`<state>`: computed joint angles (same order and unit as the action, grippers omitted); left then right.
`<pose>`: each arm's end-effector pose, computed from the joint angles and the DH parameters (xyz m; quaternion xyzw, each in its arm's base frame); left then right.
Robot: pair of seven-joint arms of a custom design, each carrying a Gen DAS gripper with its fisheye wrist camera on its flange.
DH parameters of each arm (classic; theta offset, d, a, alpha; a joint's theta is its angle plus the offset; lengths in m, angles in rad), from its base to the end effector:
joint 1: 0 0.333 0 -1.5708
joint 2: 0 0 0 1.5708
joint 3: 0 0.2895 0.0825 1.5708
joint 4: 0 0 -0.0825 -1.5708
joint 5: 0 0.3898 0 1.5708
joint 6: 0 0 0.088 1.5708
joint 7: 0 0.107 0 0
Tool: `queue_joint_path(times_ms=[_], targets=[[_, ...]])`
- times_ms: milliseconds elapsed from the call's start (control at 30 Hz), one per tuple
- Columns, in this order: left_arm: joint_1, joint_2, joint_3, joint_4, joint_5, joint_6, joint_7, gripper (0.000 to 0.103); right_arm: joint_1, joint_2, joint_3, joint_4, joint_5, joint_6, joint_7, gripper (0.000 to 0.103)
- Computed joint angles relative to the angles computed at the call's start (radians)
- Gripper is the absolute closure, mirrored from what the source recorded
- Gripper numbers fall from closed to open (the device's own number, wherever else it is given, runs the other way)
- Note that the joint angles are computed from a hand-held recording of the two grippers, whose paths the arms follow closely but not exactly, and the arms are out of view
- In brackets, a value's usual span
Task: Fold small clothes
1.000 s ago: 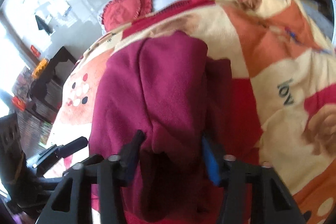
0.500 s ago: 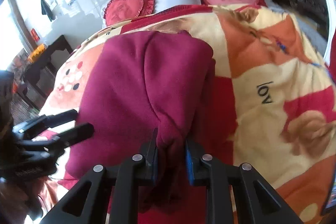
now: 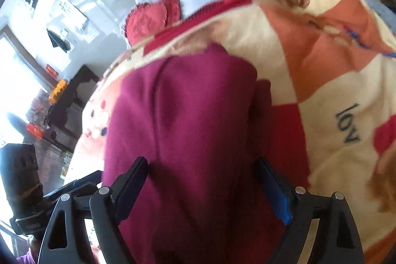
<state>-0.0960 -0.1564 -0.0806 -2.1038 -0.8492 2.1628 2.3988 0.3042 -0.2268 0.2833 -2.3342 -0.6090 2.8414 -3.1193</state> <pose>0.5292 -0.1262 0.4913 0.4378 -0.8184 0.3655 0.0704 0.4185 0.3208 0.4699 -0.4814 0.7834 -0.1046 0.3790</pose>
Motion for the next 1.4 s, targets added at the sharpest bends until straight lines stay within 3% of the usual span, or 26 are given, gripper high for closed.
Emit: queue_joint_path(times_ms=[200,333,433,467,600,800,1000,1167,1267,1333,1400], targets=[[0.026,0.129,-0.007,0.099,-0.029,-0.121,-0.082,0.020,-0.023,0.027,-0.007,-0.015,-0.036,0.092,0.006,0.004],[0.034,0.137,-0.036,0.097,-0.048,-0.099,-0.073,0.016,-0.041,0.021,0.011,-0.024,-0.081,0.103,0.036,0.005],[0.033,0.129,-0.044,0.091,-0.038,-0.088,-0.066,0.018,-0.081,-0.006,0.045,-0.040,-0.159,0.120,0.139,0.032],[0.033,0.125,-0.045,0.090,-0.038,-0.088,-0.065,0.022,-0.098,-0.009,0.056,-0.044,-0.188,0.152,0.180,0.046],[0.042,0.099,-0.031,0.083,-0.044,-0.113,-0.050,0.041,-0.074,-0.011,0.067,-0.012,-0.170,0.097,0.157,0.058],[0.071,0.040,0.012,0.094,-0.047,-0.209,-0.063,0.045,-0.002,-0.012,0.044,0.045,-0.091,0.071,0.071,0.060],[0.113,-0.057,0.066,0.061,-0.002,-0.291,-0.069,0.045,0.043,0.012,0.067,0.110,-0.051,0.060,0.039,0.060],[0.138,-0.141,0.100,-0.042,0.066,-0.283,-0.069,0.045,0.105,0.090,0.055,0.147,-0.009,0.090,0.016,0.060],[0.150,-0.143,0.099,-0.099,0.135,-0.257,-0.091,0.045,0.175,0.164,0.022,0.170,0.111,0.047,-0.084,0.059],[0.148,-0.141,0.095,-0.135,0.155,-0.212,-0.087,0.042,0.197,0.187,0.004,0.164,0.098,0.037,-0.030,0.049],[0.146,-0.144,0.107,-0.137,0.141,-0.218,-0.088,0.038,0.207,0.170,-0.017,0.137,0.075,0.075,0.024,0.047]])
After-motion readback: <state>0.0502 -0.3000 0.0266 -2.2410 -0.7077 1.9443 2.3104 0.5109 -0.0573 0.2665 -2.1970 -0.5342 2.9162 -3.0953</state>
